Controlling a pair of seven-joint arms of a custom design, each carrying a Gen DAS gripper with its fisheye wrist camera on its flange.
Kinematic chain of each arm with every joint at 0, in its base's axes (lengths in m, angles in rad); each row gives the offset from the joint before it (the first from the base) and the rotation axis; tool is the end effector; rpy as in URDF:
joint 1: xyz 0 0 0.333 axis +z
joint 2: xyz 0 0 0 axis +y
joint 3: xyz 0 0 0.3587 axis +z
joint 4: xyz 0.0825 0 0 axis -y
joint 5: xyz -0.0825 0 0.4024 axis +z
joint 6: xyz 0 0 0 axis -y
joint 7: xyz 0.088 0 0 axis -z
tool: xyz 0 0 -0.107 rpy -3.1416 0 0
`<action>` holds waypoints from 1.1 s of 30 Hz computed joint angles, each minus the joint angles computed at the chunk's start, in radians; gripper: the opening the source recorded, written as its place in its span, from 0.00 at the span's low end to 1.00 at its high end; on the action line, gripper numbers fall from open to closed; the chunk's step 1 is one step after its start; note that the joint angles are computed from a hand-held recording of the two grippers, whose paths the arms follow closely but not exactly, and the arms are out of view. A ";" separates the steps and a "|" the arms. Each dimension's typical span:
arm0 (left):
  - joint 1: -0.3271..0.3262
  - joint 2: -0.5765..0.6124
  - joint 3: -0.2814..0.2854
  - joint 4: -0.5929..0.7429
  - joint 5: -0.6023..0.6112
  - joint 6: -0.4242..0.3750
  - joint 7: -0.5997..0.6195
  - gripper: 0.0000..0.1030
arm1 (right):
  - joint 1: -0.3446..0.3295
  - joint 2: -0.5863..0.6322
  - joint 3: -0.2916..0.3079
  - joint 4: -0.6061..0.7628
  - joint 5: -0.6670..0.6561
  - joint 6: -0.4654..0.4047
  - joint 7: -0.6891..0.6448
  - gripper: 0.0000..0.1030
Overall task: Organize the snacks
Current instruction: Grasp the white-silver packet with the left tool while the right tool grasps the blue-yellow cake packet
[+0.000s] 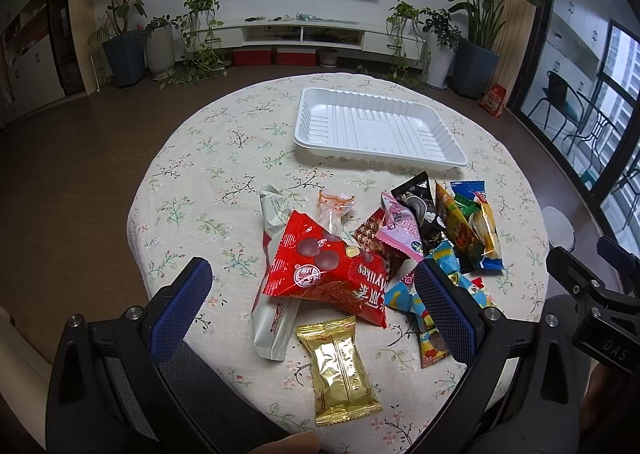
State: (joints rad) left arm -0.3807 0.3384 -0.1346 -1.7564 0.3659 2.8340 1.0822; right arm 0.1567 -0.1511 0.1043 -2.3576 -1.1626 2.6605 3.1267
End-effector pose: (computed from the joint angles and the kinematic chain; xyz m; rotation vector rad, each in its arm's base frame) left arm 0.6250 -0.3607 0.4940 -1.5386 2.1042 -0.8937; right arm 0.4917 0.1598 0.4553 -1.4487 2.0567 -0.9313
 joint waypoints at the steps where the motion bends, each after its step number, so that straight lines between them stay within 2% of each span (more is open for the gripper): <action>1: 0.001 0.000 -0.001 -0.001 0.001 0.001 0.000 1.00 | 0.000 0.000 0.000 -0.001 -0.002 0.000 0.002 1.00; 8: 0.004 0.000 -0.003 -0.003 -0.002 0.002 0.004 1.00 | 0.000 -0.001 -0.001 0.000 0.005 0.001 -0.006 1.00; 11: 0.023 -0.004 -0.020 -0.019 -0.031 0.019 0.036 1.00 | 0.001 0.009 -0.002 -0.006 -0.001 0.014 0.006 1.00; 13: 0.084 -0.009 -0.078 -0.057 -0.121 0.067 0.115 1.00 | -0.003 0.007 -0.011 -0.019 -0.004 0.047 0.006 1.00; 16: 0.220 -0.013 -0.214 -0.131 -0.335 0.136 0.307 1.00 | -0.027 -0.005 -0.026 -0.057 -0.039 0.138 0.043 1.00; 17: 0.250 -0.018 -0.241 -0.160 -0.379 0.161 0.356 1.00 | -0.034 -0.006 -0.030 -0.063 -0.036 0.156 0.041 1.00; 19: 0.279 -0.032 -0.259 -0.211 -0.441 0.195 0.407 1.00 | -0.056 -0.012 -0.036 -0.089 -0.063 0.213 0.070 1.00; 20: 0.266 -0.043 -0.232 -0.222 -0.447 0.156 0.400 1.00 | -0.067 -0.012 -0.038 -0.098 -0.072 0.237 0.079 1.00; 22: 0.230 -0.041 -0.176 -0.190 -0.438 -0.003 0.373 0.99 | -0.082 -0.007 -0.047 -0.111 -0.058 0.281 0.060 1.00; 23: 0.235 -0.050 -0.179 -0.193 -0.481 -0.011 0.415 0.99 | -0.086 -0.003 -0.050 -0.116 -0.033 0.292 0.032 0.99; 25: 0.171 -0.068 -0.107 -0.211 -0.413 0.035 0.336 0.99 | -0.096 0.009 -0.054 -0.122 0.017 0.313 -0.024 0.95; 26: 0.161 -0.066 -0.100 -0.202 -0.397 0.034 0.339 0.99 | -0.102 0.017 -0.057 -0.122 0.039 0.331 -0.047 0.95; 29: 0.144 -0.032 -0.101 -0.131 -0.352 -0.029 0.391 0.99 | -0.121 0.030 -0.056 -0.129 0.093 0.379 -0.092 0.94; 33: 0.103 0.034 -0.071 -0.006 -0.274 -0.144 0.404 0.99 | -0.128 0.043 -0.052 -0.134 0.195 0.399 -0.212 0.83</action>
